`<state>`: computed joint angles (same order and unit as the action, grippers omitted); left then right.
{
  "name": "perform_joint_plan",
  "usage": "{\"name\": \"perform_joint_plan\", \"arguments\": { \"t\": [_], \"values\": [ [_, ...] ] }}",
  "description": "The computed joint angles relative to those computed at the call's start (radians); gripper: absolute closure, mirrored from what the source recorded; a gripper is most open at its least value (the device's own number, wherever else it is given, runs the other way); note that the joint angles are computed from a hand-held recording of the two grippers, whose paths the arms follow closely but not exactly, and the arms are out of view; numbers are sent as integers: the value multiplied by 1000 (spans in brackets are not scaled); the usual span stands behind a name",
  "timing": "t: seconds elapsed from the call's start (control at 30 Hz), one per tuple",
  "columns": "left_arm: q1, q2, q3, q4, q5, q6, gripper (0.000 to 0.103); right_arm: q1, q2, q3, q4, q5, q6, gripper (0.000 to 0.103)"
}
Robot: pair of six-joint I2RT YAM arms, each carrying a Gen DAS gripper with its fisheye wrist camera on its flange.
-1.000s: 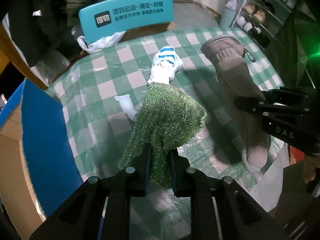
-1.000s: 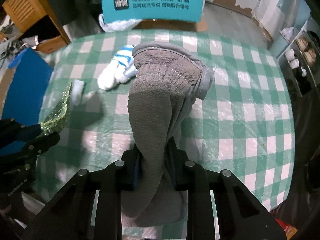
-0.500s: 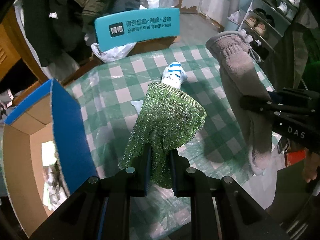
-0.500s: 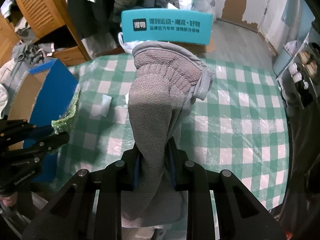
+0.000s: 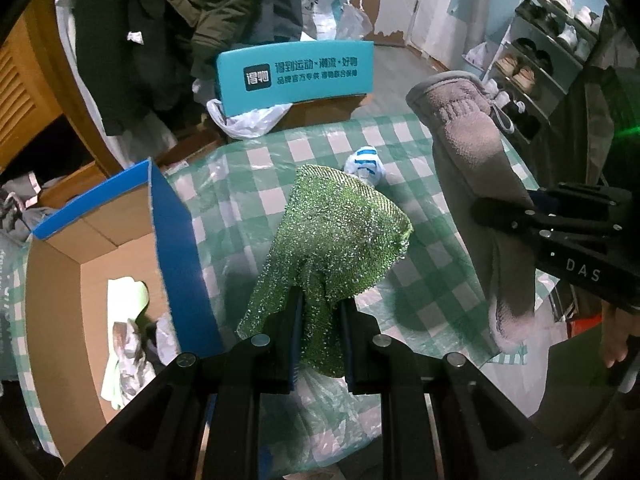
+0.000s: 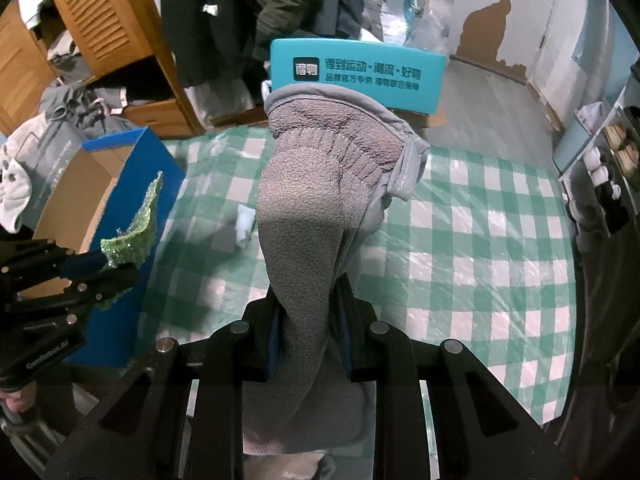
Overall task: Organize soft objects
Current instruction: 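Carry the scrubber and fuzzy sock into the box and open both tools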
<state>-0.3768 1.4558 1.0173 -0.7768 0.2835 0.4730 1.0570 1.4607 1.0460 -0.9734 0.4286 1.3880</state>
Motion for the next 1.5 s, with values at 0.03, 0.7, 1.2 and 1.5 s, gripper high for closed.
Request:
{"name": "perform_joint_plan", "arguments": {
  "t": [0.03,0.7,1.2,1.5],
  "values": [
    [4,-2,3,-2,2,1,86,0,5,7,1,0,-4,81],
    [192,-56,52,-39,46,103,86,-19,197,284,-28,17,-146,81],
    [382,16,124,-51,92,174,86,-46,421,588,-38,-19,-295,81],
    [483,75,163,-57,115,212,86,-56,600,857,-106,-46,-376,81]
  ]
}}
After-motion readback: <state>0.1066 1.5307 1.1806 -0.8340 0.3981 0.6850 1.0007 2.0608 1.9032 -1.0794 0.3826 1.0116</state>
